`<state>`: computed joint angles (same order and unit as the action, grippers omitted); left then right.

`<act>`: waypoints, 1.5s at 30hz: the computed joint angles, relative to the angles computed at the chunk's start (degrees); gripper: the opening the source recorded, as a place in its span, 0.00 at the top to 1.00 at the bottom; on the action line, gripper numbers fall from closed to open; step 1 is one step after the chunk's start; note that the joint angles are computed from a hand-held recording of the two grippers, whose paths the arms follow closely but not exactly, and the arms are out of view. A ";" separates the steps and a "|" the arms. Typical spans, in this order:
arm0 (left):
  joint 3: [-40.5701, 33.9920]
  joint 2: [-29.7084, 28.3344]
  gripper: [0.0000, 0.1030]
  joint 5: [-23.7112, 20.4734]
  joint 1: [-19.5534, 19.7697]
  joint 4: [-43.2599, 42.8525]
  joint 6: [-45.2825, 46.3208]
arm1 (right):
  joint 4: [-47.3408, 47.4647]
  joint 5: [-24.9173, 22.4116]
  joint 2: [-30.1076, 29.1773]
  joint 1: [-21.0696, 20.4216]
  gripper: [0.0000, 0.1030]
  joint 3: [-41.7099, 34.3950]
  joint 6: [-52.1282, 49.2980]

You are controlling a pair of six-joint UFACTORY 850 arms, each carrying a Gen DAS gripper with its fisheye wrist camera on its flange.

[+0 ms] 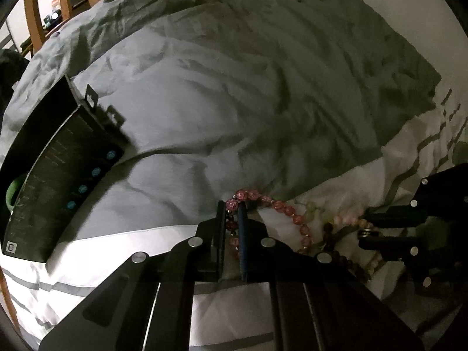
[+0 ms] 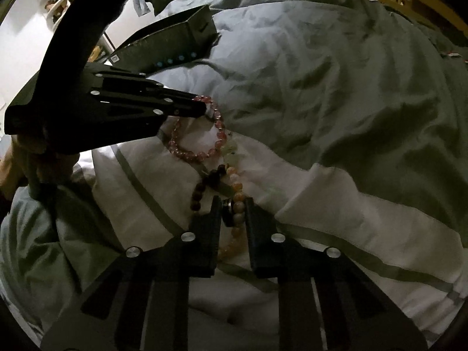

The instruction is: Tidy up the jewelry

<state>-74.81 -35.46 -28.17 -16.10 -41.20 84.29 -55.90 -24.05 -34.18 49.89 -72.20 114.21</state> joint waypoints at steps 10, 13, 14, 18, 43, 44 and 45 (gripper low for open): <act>-0.14 1.44 0.93 -2.84 2.11 -4.89 3.04 | -6.73 0.94 1.11 -0.42 0.88 1.54 8.19; 0.15 1.79 0.93 -2.86 1.92 -5.27 3.68 | 3.87 0.77 -0.99 -0.97 0.80 -1.16 -2.86; -0.02 1.75 0.93 -3.16 1.90 -5.56 3.92 | 4.97 1.34 -1.21 -1.14 0.65 -1.18 -4.06; 0.00 1.89 0.93 -3.34 1.89 -6.19 4.78 | 12.51 2.06 -3.61 -1.83 0.25 -3.45 -13.45; 0.06 3.56 0.93 -4.70 3.47 -11.62 7.94 | -15.85 -6.90 3.87 1.36 0.80 2.66 19.31; 0.09 3.70 0.93 -4.83 3.57 -11.95 8.17 | -15.43 -8.38 4.04 1.64 0.80 2.49 18.81; 0.14 3.82 0.93 -4.85 3.66 -12.33 8.42 | -15.05 -9.29 3.97 1.58 0.80 2.15 18.21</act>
<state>-74.67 -31.64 -33.02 -12.44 -53.53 92.70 -70.95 -33.33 -30.21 51.46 -70.05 132.42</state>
